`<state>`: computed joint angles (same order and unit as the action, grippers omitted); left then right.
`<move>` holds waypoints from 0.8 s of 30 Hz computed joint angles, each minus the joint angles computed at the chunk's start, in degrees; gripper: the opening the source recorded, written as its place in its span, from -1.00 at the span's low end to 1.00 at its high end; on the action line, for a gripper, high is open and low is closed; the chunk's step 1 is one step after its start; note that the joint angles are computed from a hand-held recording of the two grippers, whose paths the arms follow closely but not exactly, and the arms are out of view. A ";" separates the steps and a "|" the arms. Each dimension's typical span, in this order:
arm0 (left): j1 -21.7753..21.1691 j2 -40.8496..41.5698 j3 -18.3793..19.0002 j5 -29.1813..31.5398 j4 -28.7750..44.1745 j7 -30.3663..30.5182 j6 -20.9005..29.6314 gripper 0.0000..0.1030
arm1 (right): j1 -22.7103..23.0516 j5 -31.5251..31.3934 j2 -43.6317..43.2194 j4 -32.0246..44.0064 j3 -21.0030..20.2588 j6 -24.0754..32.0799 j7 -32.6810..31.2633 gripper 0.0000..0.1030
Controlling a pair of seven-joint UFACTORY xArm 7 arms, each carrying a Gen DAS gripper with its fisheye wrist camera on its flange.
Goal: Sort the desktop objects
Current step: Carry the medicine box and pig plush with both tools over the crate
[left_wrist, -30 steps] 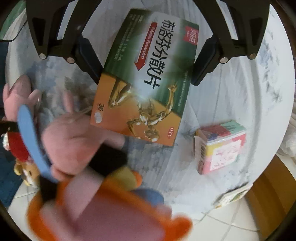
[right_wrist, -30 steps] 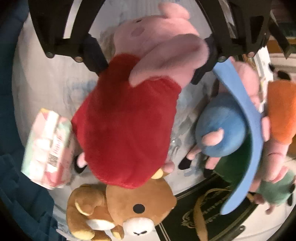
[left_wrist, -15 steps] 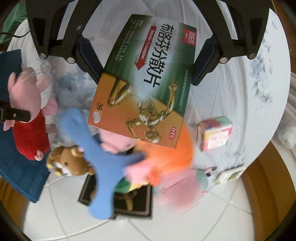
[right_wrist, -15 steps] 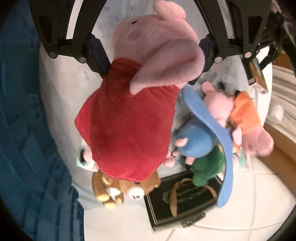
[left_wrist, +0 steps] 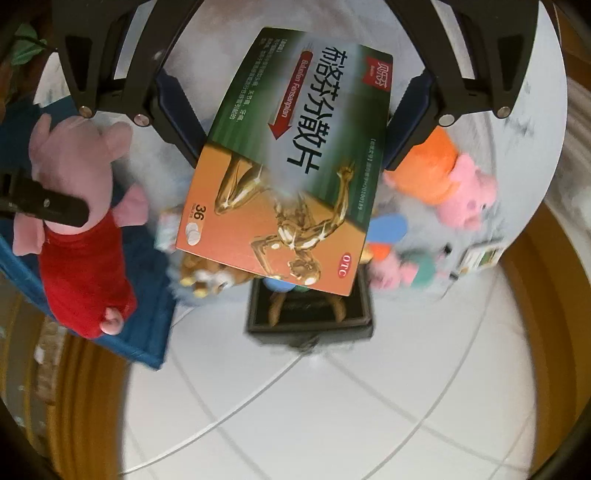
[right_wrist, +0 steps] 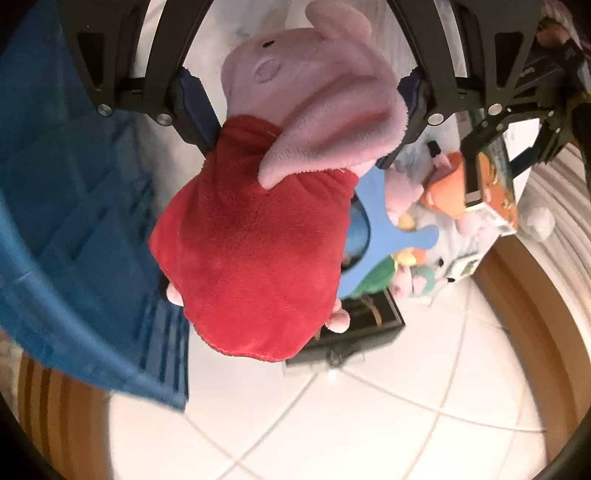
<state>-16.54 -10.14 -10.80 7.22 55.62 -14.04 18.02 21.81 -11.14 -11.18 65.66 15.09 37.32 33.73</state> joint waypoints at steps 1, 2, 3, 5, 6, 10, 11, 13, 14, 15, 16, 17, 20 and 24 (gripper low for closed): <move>-0.20 -0.14 -0.37 0.22 0.42 -0.21 -0.03 0.82 | -0.13 -0.81 -1.58 -0.72 0.14 -0.07 0.39 0.56; -0.63 -0.20 -0.75 0.24 1.05 -0.18 -0.29 0.82 | -0.24 -1.26 -3.56 -1.34 0.31 0.24 0.61 0.56; -1.18 -0.37 -1.08 0.17 1.67 0.10 -0.74 0.82 | -0.52 -1.60 -4.84 -1.71 0.47 0.17 0.75 0.56; -1.62 -0.31 -1.90 0.91 2.81 -0.40 -1.30 0.82 | -1.43 -2.39 -7.41 -2.24 0.73 -0.28 0.97 0.56; -1.98 -0.08 -2.44 1.37 3.82 -0.66 -1.75 0.82 | -1.73 -2.51 -9.26 -2.80 0.84 -0.11 0.77 0.56; -2.71 1.10 -4.50 4.71 7.52 -3.22 -2.90 0.82 | -4.27 -3.37 -15.30 -4.18 1.32 -0.75 0.12 0.56; -2.95 1.53 -4.96 5.72 8.65 -3.89 -2.96 0.82 | -4.96 -3.39 -16.90 -4.51 1.26 -1.01 -0.14 0.56; -3.47 2.57 -5.82 7.88 10.89 -5.55 -2.91 0.82 | -6.32 -3.12 -19.77 -4.89 0.95 -1.05 -1.02 0.56; -3.96 3.13 -6.04 8.56 12.02 -6.09 -2.77 0.82 | -7.18 -3.02 -20.35 -4.57 1.10 -1.16 -1.25 0.56; -4.49 3.93 -6.31 9.31 13.49 -6.82 -2.53 0.82 | -7.84 -2.82 -21.58 -4.70 0.67 -1.32 -1.92 0.55; -5.22 5.13 -6.58 9.85 15.44 -7.47 -2.19 0.82 | -8.86 -2.95 -22.35 -4.59 0.68 -1.39 -2.32 0.54; -6.15 6.32 -6.57 9.82 17.33 -7.56 -1.49 0.82 | -9.78 -2.99 -23.11 -4.62 0.62 -1.32 -2.76 0.54; -9.77 10.95 -6.46 10.34 24.53 -8.49 0.29 0.82 | -12.00 -2.16 -24.87 -4.49 -1.26 -1.45 -4.91 0.51; -16.00 17.06 -5.55 17.11 34.79 -12.83 3.30 0.82 | -15.36 -1.71 -27.13 -4.77 -3.63 -2.01 -8.13 0.46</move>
<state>-32.54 6.93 -16.35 24.32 90.41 -26.87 21.32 6.46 -12.86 -38.31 60.89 11.46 35.31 25.60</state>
